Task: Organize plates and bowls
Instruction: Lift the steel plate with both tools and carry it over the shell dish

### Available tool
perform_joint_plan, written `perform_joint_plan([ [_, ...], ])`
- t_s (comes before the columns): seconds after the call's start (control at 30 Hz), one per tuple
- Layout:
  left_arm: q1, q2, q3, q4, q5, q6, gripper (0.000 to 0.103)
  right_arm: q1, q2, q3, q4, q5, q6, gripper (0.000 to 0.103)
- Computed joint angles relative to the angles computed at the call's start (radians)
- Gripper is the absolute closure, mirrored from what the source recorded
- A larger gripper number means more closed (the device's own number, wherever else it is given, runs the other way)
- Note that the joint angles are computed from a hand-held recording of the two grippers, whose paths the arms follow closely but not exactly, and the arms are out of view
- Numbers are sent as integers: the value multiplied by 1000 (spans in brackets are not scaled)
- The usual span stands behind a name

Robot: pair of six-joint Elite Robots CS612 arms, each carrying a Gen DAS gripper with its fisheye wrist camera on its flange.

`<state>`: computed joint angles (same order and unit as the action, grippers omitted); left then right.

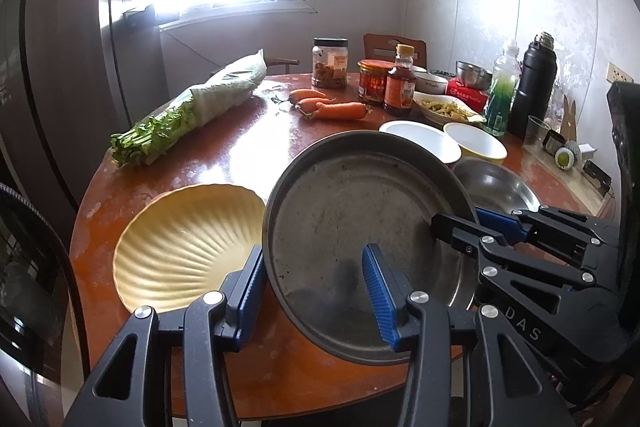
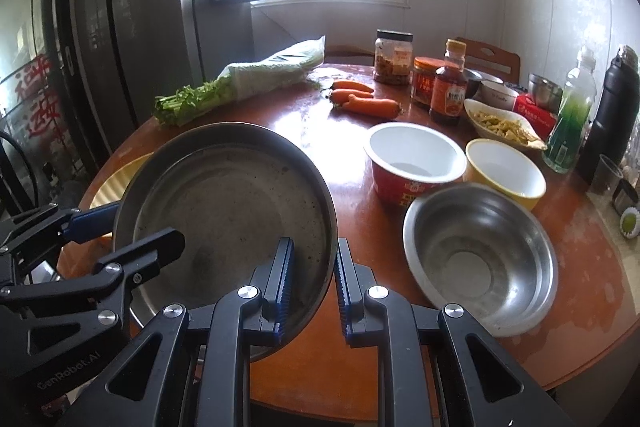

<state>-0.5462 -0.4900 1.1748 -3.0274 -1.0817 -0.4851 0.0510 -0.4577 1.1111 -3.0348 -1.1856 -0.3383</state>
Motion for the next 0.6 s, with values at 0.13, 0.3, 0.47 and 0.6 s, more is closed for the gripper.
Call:
perform_joint_plan([
  [0.13,3,-8,9,-17,21,-3,54,5,1,-12,-1,9,-7,83],
  [0.3,7,-18,25,-34,46,-1,54,15,5,-29,2,20,-10,83],
  [0.47,18,-26,37,-47,52,-16,54,25,10,-46,8,30,-22,83],
  [0.6,29,-32,46,-47,58,-28,54,35,18,-68,22,36,-33,83],
])
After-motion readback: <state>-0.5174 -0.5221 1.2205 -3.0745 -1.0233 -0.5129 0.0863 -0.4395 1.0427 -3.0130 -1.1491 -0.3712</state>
